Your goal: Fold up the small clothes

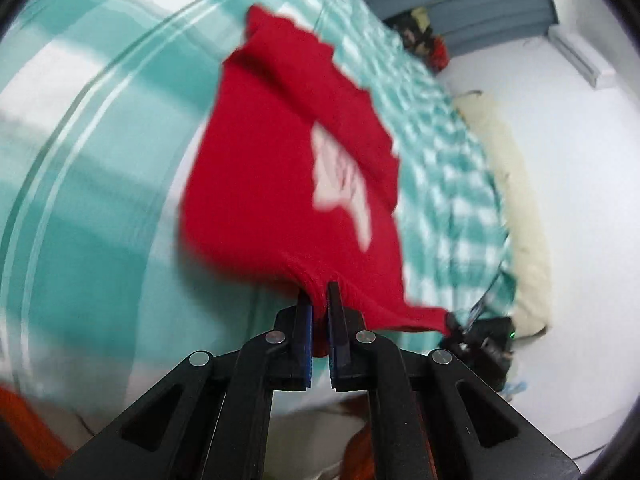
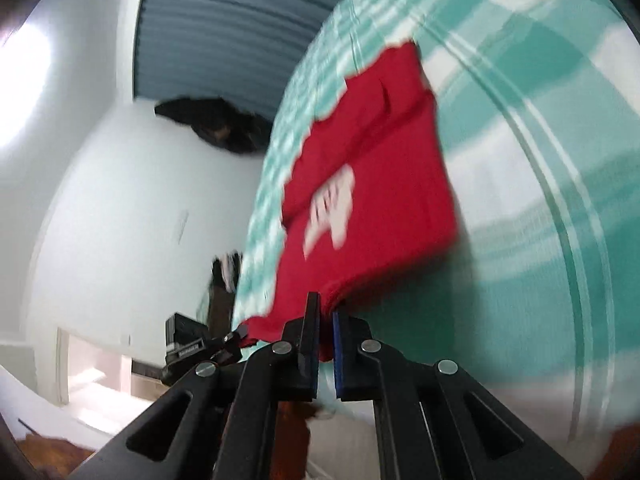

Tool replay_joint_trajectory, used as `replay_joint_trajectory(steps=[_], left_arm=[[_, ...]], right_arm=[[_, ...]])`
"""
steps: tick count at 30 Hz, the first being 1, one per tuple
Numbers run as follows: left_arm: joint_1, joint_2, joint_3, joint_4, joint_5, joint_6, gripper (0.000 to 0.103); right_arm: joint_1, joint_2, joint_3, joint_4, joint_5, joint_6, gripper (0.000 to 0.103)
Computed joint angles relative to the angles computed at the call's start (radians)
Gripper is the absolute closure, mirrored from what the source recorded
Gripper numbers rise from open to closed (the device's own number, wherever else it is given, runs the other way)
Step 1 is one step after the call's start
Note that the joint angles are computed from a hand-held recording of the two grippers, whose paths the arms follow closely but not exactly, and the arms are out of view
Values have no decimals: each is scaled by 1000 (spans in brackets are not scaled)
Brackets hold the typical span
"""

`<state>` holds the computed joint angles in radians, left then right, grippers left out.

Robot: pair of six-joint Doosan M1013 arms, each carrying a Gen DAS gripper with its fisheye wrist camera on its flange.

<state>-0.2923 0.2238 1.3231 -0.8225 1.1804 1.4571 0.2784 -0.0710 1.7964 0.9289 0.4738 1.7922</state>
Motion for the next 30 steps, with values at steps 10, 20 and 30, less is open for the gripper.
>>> replay_joint_trajectory(steps=[10,20,30], left_arm=[[-22,372,-541,181,52,-165,100],[-53,727,-1170,449,289,-454,33],[-12,340,-512,452,-121,-325,20]], right_arm=[[-141,274,-313,-108,69,12,98],[-183,490,-584,-422,156,243,57],[-149,375,-491,-556,170,14,45]])
